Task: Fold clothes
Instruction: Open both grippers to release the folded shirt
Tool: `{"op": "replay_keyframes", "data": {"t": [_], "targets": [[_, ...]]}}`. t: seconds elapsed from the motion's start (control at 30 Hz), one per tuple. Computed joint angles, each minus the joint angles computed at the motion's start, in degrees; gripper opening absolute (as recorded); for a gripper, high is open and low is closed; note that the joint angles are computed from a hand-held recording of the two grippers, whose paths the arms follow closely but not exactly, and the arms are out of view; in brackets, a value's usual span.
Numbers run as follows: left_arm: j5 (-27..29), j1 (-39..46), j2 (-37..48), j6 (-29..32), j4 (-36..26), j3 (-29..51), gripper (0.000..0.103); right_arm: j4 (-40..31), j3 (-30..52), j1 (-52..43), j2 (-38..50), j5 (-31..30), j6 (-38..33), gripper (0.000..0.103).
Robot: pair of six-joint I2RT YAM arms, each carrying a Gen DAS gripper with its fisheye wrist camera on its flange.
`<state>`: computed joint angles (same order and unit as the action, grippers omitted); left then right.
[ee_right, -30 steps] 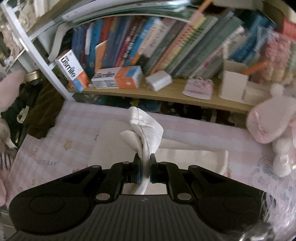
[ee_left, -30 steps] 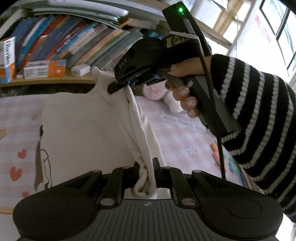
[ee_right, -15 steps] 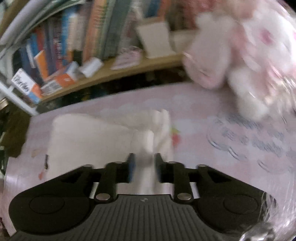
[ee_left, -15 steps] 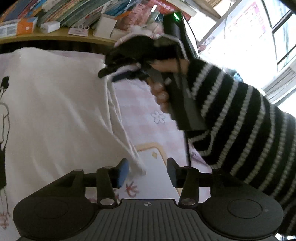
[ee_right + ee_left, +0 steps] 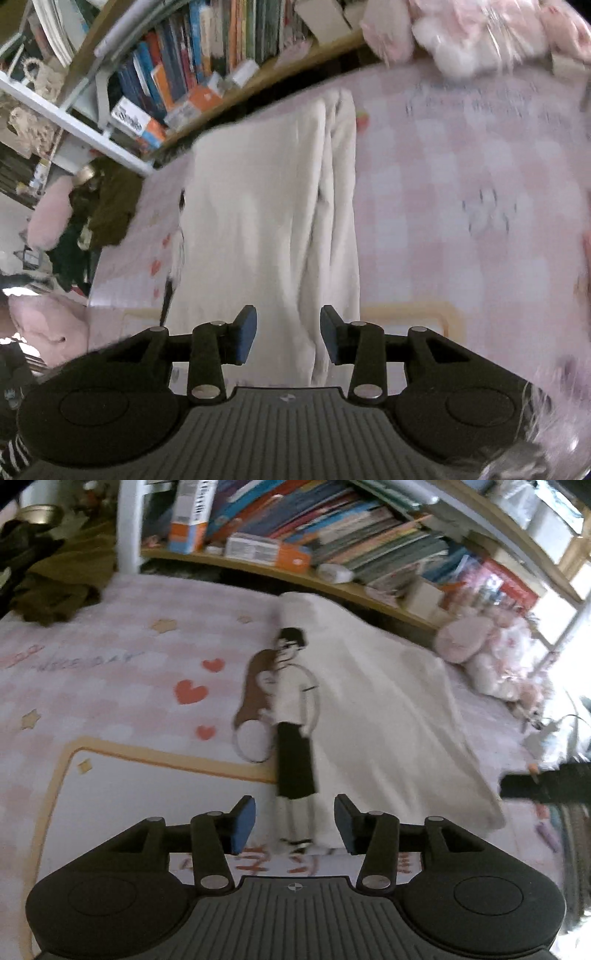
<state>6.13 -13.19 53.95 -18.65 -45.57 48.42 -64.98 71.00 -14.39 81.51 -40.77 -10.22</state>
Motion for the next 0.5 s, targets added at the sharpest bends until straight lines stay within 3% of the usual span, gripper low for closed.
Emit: {"op": "replay_keyframes", "data": {"t": [0.17,0.23,0.27,0.43,0.5], "targets": [[-0.26,0.3,3.1,-0.1,1.46,0.0,0.048,3.11,-5.79,5.23,-4.56,7.18,5.07,0.035],[-0.13,0.1,4.06,0.16,2.02,-0.26,0.048,4.23,-6.76,6.22,-5.95,8.56,6.77,0.027],[0.06,0.18,4.48,0.31,2.22,-0.43,0.048,4.56,-6.77,6.5,-6.62,8.71,7.0,0.013],[1.07,1.33,5.56,1.07,2.74,-0.84,0.049,5.77,-6.9,4.11,-13.77,4.33,3.5,0.011],[2.32,2.49,5.6,1.11,2.67,-0.7,0.049,4.68,-6.81,4.68,-12.1,7.04,4.22,0.012]]}}
